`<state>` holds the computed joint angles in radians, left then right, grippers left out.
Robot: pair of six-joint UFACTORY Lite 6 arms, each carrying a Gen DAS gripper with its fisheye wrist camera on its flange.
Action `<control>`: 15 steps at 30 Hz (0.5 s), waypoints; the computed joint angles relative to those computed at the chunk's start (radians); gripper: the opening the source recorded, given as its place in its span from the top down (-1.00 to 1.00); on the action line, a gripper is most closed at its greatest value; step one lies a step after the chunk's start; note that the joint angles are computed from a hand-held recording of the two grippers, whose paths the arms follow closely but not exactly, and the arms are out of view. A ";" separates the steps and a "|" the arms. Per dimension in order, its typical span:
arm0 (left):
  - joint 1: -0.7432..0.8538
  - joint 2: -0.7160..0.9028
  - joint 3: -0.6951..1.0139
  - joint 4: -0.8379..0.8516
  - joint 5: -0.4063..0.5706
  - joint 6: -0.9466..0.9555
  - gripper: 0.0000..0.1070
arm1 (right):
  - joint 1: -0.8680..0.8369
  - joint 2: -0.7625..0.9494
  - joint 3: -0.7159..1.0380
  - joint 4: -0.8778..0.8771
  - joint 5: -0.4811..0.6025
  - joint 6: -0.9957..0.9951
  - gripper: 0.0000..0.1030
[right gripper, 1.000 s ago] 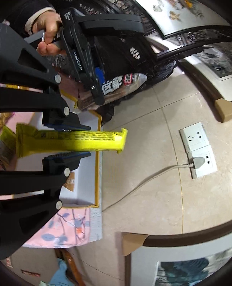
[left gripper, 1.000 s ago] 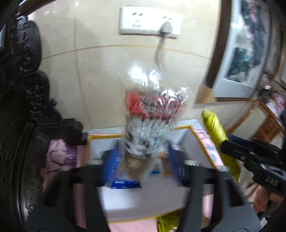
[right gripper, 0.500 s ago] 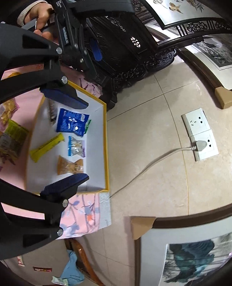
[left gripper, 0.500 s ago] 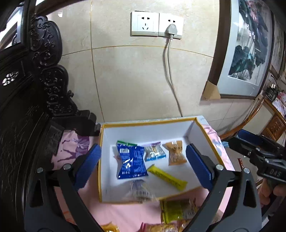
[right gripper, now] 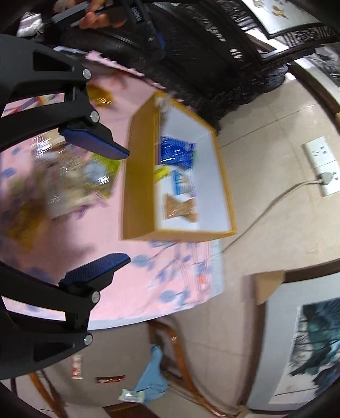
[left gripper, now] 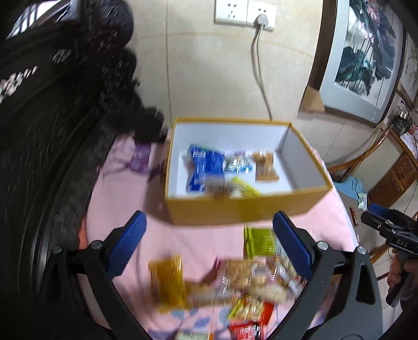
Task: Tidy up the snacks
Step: 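Move both grippers back from the box to the remaining snacks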
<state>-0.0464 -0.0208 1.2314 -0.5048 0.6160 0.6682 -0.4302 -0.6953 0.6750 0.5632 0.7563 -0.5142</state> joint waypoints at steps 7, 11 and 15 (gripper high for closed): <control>0.101 -0.180 -0.249 -0.003 0.024 0.109 -0.85 | -0.013 -0.256 -0.276 -0.103 0.073 -0.158 -0.84; 0.164 -0.240 -0.319 -0.001 0.048 0.148 -0.85 | 0.188 -0.314 -0.377 -0.298 -0.012 -0.103 -0.88; 0.233 -0.272 -0.341 0.001 0.061 0.184 -0.85 | 0.307 -0.231 -0.400 -0.408 -0.098 -0.096 -0.88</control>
<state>0.1867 -0.2929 0.8906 -0.5042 0.6770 0.8524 -0.1233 -0.9264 0.2747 0.1551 0.6582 -0.6100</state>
